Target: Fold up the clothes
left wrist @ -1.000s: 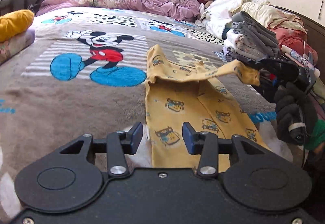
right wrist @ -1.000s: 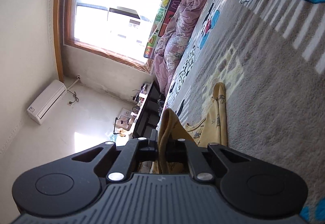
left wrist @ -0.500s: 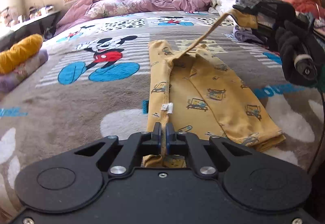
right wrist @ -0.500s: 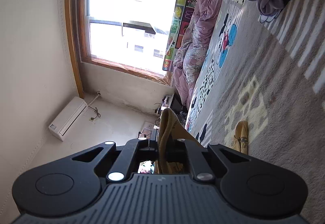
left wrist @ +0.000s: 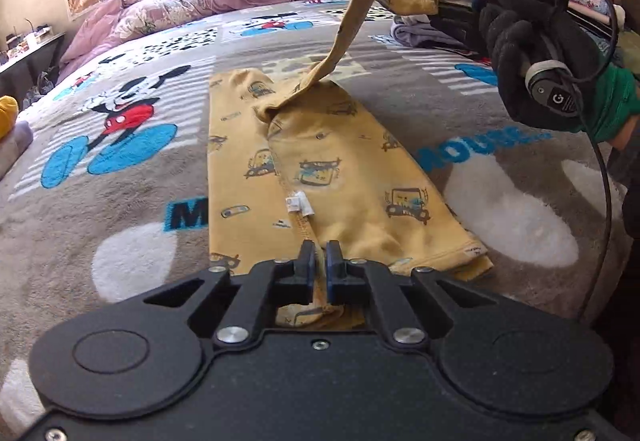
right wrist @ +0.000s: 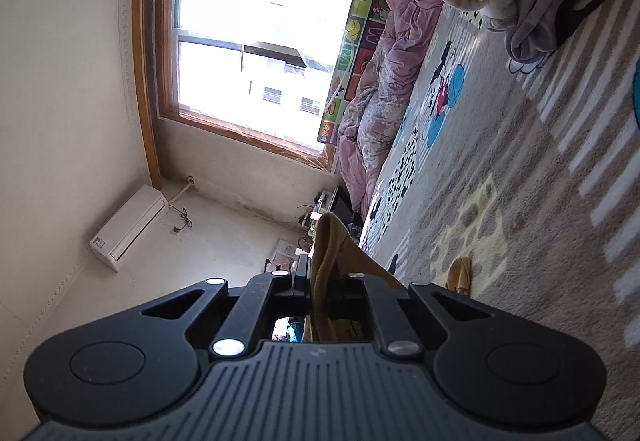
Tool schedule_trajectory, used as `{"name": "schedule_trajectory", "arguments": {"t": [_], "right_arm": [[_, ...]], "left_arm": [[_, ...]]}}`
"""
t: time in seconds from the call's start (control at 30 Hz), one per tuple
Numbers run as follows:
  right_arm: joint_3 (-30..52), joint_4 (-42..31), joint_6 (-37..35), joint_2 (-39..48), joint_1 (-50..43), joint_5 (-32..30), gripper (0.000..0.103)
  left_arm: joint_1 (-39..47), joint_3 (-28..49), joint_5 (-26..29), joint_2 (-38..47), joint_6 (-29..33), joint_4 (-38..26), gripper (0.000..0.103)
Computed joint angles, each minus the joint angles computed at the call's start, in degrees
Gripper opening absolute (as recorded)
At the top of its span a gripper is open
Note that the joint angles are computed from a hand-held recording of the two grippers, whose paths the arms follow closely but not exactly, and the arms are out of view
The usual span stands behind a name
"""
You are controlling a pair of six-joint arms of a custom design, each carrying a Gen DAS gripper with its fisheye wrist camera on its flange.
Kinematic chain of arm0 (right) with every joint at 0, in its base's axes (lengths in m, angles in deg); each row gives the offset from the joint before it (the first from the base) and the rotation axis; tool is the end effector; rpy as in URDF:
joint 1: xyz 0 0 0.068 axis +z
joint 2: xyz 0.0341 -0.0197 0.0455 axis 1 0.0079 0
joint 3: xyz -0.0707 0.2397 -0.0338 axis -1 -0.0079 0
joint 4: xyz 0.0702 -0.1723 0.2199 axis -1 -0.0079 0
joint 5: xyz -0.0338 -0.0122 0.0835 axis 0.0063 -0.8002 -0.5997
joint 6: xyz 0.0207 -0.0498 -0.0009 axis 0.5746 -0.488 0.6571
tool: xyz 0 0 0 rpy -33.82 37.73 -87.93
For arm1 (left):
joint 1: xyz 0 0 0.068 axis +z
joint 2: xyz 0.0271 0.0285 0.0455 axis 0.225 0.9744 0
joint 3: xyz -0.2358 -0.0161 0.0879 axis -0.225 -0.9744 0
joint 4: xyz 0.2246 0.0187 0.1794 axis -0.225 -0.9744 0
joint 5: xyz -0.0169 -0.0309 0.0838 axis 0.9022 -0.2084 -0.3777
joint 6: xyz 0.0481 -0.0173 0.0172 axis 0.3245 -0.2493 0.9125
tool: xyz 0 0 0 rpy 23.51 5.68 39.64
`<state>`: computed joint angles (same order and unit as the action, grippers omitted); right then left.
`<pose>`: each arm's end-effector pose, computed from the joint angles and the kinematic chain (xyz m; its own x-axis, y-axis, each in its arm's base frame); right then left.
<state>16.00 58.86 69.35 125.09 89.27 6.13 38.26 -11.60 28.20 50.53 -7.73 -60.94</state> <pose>0.3869 0.0153 0.0996 -0.4321 0.8313 -0.3497 -0.2034 0.2880 0.9358 0.2456 0.0916 0.1542 -0.5331 0.3717 -0.7600 0.5180 0.8536 0.0541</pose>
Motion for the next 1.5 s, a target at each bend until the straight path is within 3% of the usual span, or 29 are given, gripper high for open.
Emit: {"name": "schedule_trajectory", "arguments": {"t": [0.13,0.3,0.33,0.47,0.57,0.63,0.73,0.87,1.0,1.07,1.17,1.3,1.5], "right_arm": [[-0.44,-10.76,-7.66,-3.59,1.15,1.09,0.009],[-1.68,-13.9,-11.15,-6.17,2.71,1.31,0.009],[-1.92,-14.63,-11.87,-6.65,2.84,1.28,0.009],[-3.46,-18.49,-14.93,-9.45,3.0,2.05,0.009],[-4.6,-21.68,-17.15,-11.72,3.02,2.87,0.009],[-4.73,-23.47,-18.53,-12.5,3.0,2.71,0.009],[-4.57,-25.35,-20.82,-13.2,3.64,2.86,0.009],[-5.82,-21.67,-20.89,-13.75,3.91,3.14,0.009],[-8.93,-8.81,-17.19,-12.89,2.88,2.54,0.009],[-9.9,-0.29,-15.02,-11.42,2.34,2.02,0.009],[-9.71,5.49,-14.32,-10.05,1.92,1.18,0.009],[-9.79,6.42,-13.63,-9.65,1.34,2.77,0.009],[-9.47,-11.55,-21.21,-15.42,0.75,3.83,0.009]], "left_arm": [[6.65,7.94,7.35,3.77,2.43,-8.46,0.017],[9.82,13.03,8.7,10.25,-6.11,-3.21,0.017],[9.67,12.69,9.4,11.09,-6.12,-2.67,0.017],[6.04,11.82,3.74,15.48,-1.78,-3.27,0.017],[6.54,17.75,6.64,17.3,-2.37,-7.31,0.017],[5.47,21.04,7.87,18.5,-4.74,-5.91,0.017],[0.11,27.82,5.26,23.16,-10.25,-0.17,0.017],[-7.75,44.27,1.6,36.19,-13.94,-1.4,0.017],[-12.03,56.83,-2.74,46.87,-11.79,-7.66,0.018],[-13.7,58.49,-9.36,50.3,-11.69,-6.85,0.018],[-12.42,58.7,-6.72,52.03,-15.21,-5.32,0.019],[-12.23,59.51,-6.32,52.26,-16.38,-6.24,0.019],[-13.5,59.91,-7.25,49.89,-17.54,-4.82,0.019]]}}
